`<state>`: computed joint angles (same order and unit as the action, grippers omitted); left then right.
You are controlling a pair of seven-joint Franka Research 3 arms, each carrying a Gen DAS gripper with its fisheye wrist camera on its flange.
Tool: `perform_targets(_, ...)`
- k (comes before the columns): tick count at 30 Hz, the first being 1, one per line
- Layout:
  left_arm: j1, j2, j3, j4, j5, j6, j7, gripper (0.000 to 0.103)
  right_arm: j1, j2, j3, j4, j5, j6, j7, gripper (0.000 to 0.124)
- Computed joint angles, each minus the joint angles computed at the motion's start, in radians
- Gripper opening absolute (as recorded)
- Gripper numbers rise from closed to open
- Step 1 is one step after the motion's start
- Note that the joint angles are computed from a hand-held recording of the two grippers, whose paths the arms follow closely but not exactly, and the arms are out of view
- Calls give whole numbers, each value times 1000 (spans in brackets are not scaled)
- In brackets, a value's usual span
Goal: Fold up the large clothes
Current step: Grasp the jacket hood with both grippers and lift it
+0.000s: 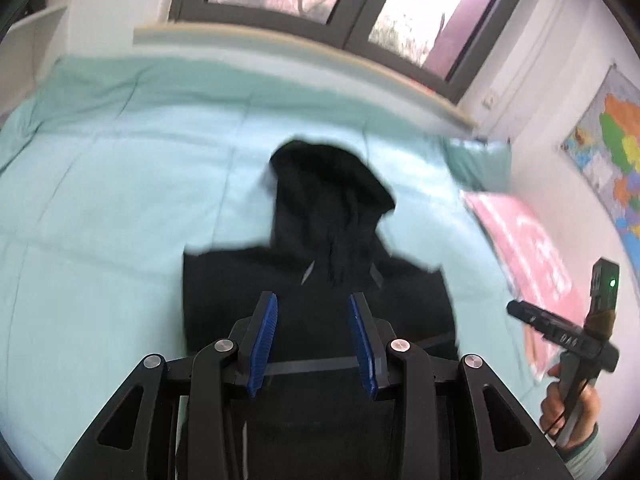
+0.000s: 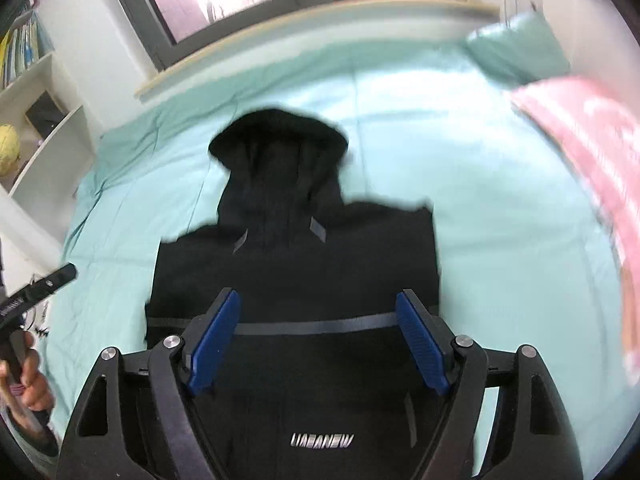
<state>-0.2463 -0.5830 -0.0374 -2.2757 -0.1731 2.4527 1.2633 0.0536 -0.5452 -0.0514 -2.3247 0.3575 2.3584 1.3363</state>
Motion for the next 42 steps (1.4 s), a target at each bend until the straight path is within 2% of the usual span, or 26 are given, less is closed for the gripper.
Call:
perform_targets(1, 5, 46, 1, 48, 4, 6, 0, 50, -5, 31, 13, 35, -18, 13, 7, 83)
perform_targets(2, 14, 87, -3, 85, 14, 12, -2, 52, -12, 65, 26, 71, -42, 38, 15, 83)
perform_targets(7, 72, 353, -30, 302, 54, 54, -5, 52, 7, 239, 24, 200, -49, 105, 21, 83)
perform_targets(10, 103, 502, -47, 417, 46, 49, 24, 52, 15, 388, 23, 307, -52, 97, 33, 82)
perform_targets(15, 162, 722, -89, 598, 75, 8, 35, 52, 30, 582, 26, 441, -49, 140, 25, 82)
perform_targets(21, 203, 925, -125, 767, 97, -30, 10, 52, 20, 817, 26, 648, -36, 102, 38, 82)
perform_targets(26, 199, 1065, -138, 900, 135, -26, -3, 52, 8, 980, 39, 803, -9, 65, 72, 78)
perform_targets(28, 198, 1105, -140, 944, 148, -33, -17, 52, 2, 1033, 45, 861, -3, 44, 82, 68)
perform_targets(30, 194, 1153, -136, 1002, 165, -44, -31, 51, 0, 1092, 50, 932, -4, 2, 96, 48)
perform_targets(31, 189, 1169, -126, 1020, 185, -36, -42, 31, 6, 1107, 44, 951, -18, -3, 112, 36)
perform_targets(32, 198, 1185, -129, 1044, 186, -44, -34, 8, 12, 1117, 38, 962, -35, -4, 120, 16)
perform_targets(33, 225, 1186, -150, 1048, 153, -47, -17, 8, 12, 1117, 36, 963, -45, -2, 121, 12)
perform_targets(35, 319, 1136, -224, 965, 14, 17, 57, 8, 0, 1075, 39, 906, -37, 67, 98, 9)
perform_targets(38, 429, 1012, -316, 797, -208, 88, 228, 9, -68, 983, 90, 810, 79, 123, -24, 9)
perform_targets(40, 425, 960, -304, 737, -245, 97, 265, 11, -67, 942, 87, 766, 103, 150, -62, 9)
perform_targets(42, 396, 973, -264, 743, -220, 47, 258, 11, -48, 936, 72, 741, 86, 170, -76, 10)
